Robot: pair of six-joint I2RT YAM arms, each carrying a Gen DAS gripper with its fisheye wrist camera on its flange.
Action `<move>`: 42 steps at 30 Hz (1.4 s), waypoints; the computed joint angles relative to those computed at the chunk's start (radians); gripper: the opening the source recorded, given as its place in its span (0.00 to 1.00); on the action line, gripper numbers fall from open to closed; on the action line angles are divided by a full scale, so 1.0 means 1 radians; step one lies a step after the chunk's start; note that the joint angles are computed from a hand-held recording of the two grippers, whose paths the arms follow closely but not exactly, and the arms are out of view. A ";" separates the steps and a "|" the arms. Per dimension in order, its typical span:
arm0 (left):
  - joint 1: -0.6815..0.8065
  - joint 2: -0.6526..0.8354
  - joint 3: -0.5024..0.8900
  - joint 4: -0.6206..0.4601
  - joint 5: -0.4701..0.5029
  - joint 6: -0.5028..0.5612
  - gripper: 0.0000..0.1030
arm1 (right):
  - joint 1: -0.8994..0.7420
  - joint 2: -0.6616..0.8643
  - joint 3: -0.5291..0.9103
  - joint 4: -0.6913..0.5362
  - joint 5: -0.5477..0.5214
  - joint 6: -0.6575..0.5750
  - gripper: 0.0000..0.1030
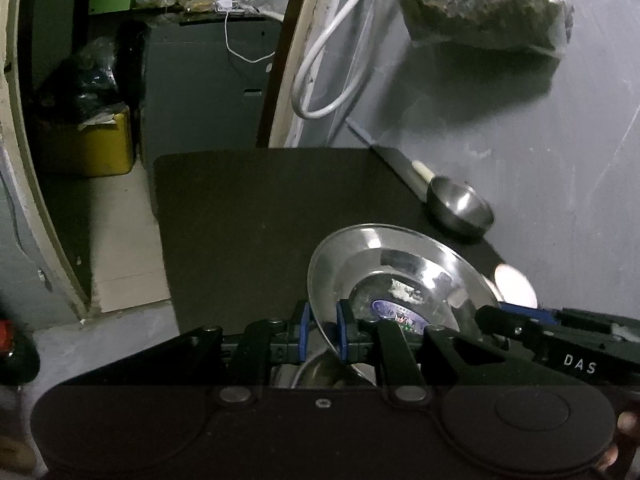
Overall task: Organize plates and bowls
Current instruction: 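Lift the labelled plate with both tools and carry it over the plate stack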
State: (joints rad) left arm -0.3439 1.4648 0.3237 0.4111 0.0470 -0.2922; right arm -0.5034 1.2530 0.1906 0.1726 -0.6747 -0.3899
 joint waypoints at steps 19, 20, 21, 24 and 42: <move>-0.113 -0.031 -0.067 -0.070 -0.142 0.052 0.18 | -0.035 -0.018 -0.086 -0.067 0.004 -0.130 0.24; -0.111 -0.026 -0.066 -0.069 -0.138 0.053 0.18 | -0.037 -0.013 -0.087 -0.065 0.004 -0.130 0.24; -0.110 -0.023 -0.067 -0.068 -0.135 0.054 0.18 | -0.039 -0.010 -0.088 -0.065 0.005 -0.130 0.24; -0.112 -0.015 -0.064 -0.070 -0.135 0.057 0.18 | -0.036 -0.001 -0.089 -0.061 0.012 -0.128 0.24; -0.136 0.049 -0.036 -0.083 -0.180 0.076 0.19 | 0.047 0.009 -0.090 -0.037 0.066 -0.070 0.24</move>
State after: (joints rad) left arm -0.4796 1.5134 0.2881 0.3284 -0.1335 -0.2162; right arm -0.4569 1.2621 0.1001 0.1359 -0.6085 -0.4602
